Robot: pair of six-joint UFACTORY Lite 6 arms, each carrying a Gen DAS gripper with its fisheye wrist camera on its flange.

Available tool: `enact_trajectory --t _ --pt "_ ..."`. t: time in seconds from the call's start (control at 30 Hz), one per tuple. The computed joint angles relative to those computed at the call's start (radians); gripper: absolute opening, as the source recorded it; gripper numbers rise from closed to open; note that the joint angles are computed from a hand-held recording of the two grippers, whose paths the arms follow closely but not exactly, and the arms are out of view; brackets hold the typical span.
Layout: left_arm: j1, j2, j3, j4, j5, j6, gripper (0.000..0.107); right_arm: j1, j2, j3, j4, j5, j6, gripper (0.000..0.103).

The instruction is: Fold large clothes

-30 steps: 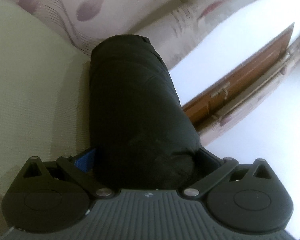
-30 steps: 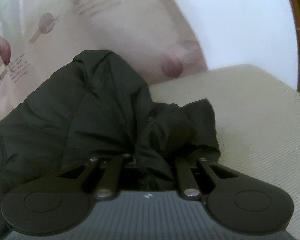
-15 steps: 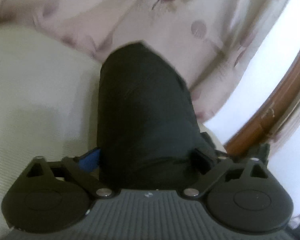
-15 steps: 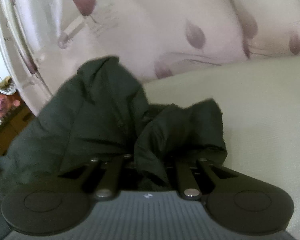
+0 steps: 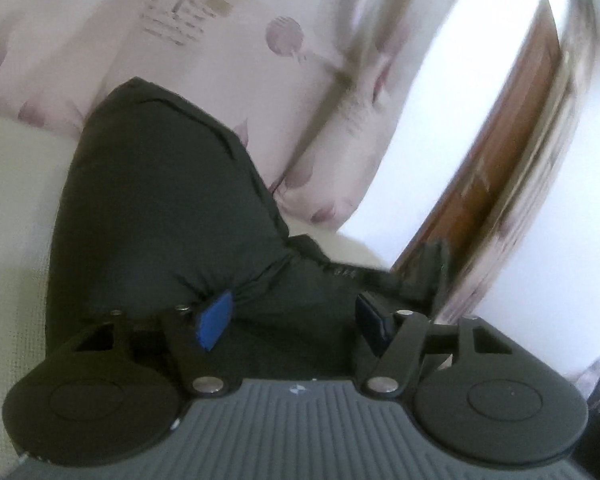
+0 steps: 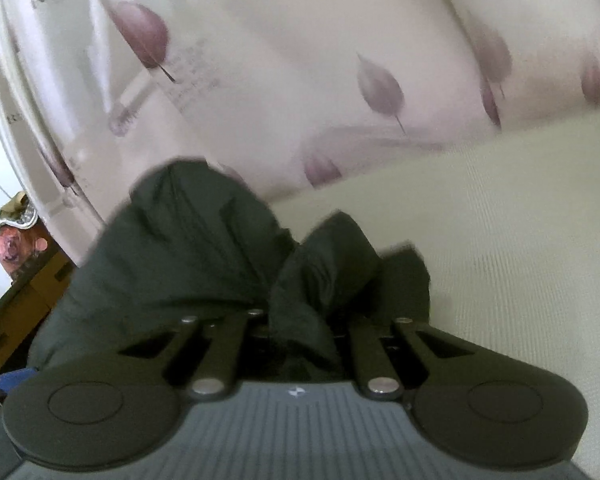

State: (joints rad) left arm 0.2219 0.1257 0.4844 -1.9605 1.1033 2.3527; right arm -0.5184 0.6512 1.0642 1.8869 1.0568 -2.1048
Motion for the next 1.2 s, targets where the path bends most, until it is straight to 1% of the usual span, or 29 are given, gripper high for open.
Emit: enact_trajectory --t 0.03,0.07,0.1,0.17,0.23,0.33,0.4,0.47,0.5,0.57,0.6,0.63,0.67,0.7,0.73,0.77,0.8,0.83,0.9,0.93,0.97,1.0,1.03,1.07,1.1,1.13,1.17,1.2 --pt "-0.025 0.004 0.000 -0.031 -0.018 0.030 0.063 -0.020 0.034 0.013 -0.014 0.031 0.033 0.010" --pt "-0.030 0.017 0.003 -0.032 -0.017 0.037 0.063 -0.046 0.062 0.038 -0.050 0.059 0.107 0.011" --pt "-0.024 0.036 0.016 -0.022 -0.011 0.030 0.063 -0.065 0.060 0.049 -0.075 0.067 0.172 0.019" --pt "-0.024 0.065 0.044 -0.018 -0.012 0.019 0.064 -0.111 -0.015 0.000 -0.091 0.054 0.208 0.023" --pt "-0.003 0.089 0.052 -0.003 0.006 0.030 0.065 -0.170 -0.135 -0.093 -0.105 0.061 0.169 0.025" --pt "-0.007 0.103 0.053 -0.017 0.021 0.042 0.067 -0.285 -0.388 -0.303 -0.166 0.131 0.070 0.025" --pt "0.004 0.088 0.028 -0.012 0.036 0.058 0.070 -0.360 -0.575 -0.455 -0.242 0.180 0.013 0.025" --pt "-0.010 0.088 0.018 -0.033 0.044 0.087 0.075 -0.383 -0.729 -0.572 -0.289 0.196 -0.017 0.025" --pt "-0.017 0.086 0.016 -0.043 0.044 0.094 0.075 -0.381 -0.828 -0.647 -0.293 0.174 -0.061 0.023" --pt "-0.026 0.078 0.015 -0.052 0.037 0.087 0.076 -0.347 -1.007 -0.778 -0.264 0.092 -0.157 0.010" --pt "-0.022 0.077 0.018 -0.044 0.038 0.075 0.076 -0.312 -1.077 -0.831 -0.242 0.028 -0.190 0.006" --pt "-0.015 0.080 0.022 -0.033 0.042 0.063 0.077 -0.270 -1.105 -0.864 -0.214 -0.043 -0.209 0.006" --pt "-0.008 0.083 0.028 -0.021 0.044 0.049 0.077 -0.243 -1.098 -0.879 -0.187 -0.096 -0.232 0.005" --pt "-0.001 0.081 0.029 -0.010 0.045 0.036 0.077 -0.199 -1.081 -0.898 -0.127 -0.169 -0.283 0.005" --pt "0.005 0.076 0.032 0.004 0.046 0.016 0.077 -0.152 -1.060 -0.911 -0.059 -0.234 -0.342 0.002" --pt "0.012 0.072 0.033 0.019 0.047 -0.004 0.077 -0.122 -1.016 -0.919 0.009 -0.267 -0.422 0.002" --pt "0.014 0.059 0.035 0.028 0.037 -0.028 0.077 -0.113 -0.981 -0.938 0.070 -0.258 -0.479 0.002" --pt "0.016 0.035 0.030 0.033 0.021 -0.049 0.078 -0.102 -0.962 -0.941 0.103 -0.255 -0.495 0.002" --pt "0.028 -0.029 0.014 0.050 -0.001 -0.104 0.089 -0.032 -1.008 -0.959 0.184 -0.317 -0.552 0.001" --pt "0.036 -0.069 -0.006 0.043 -0.001 -0.110 0.097 -0.003 -1.029 -0.972 0.225 -0.340 -0.585 0.001" --pt "0.044 -0.117 -0.039 0.013 0.002 -0.076 0.100 0.016 -1.024 -0.981 0.271 -0.340 -0.623 0.001" --pt "0.042 -0.157 -0.070 -0.029 -0.006 -0.019 0.100 0.010 -1.012 -0.988 0.289 -0.321 -0.650 0.001" --pt "0.033 -0.181 -0.091 -0.065 -0.022 0.036 0.098 -0.011 -0.997 -0.996 0.288 -0.295 -0.670 0.001" --pt "0.025 -0.176 -0.088 -0.065 -0.045 0.054 0.095 -0.022 -0.984 -0.998 0.289 -0.277 -0.682 0.001" --pt "0.021 -0.137 -0.060 -0.029 -0.063 0.031 0.093 -0.023 -0.968 -0.995 0.300 -0.265 -0.696 0.001" --pt "0.020 -0.093 -0.044 -0.010 -0.057 0.029 0.092 -0.032 -0.978 -1.005 0.296 -0.260 -0.698 0.001" --pt "0.016 -0.074 -0.054 -0.027 -0.043 0.069 0.092 -0.062 -1.012 -1.026 0.254 -0.251 -0.673 0.002" --pt "0.002 -0.075 -0.073 -0.063 -0.043 0.125 0.092 -0.084 -1.007 -1.019 0.212 -0.235 -0.640 0.002"
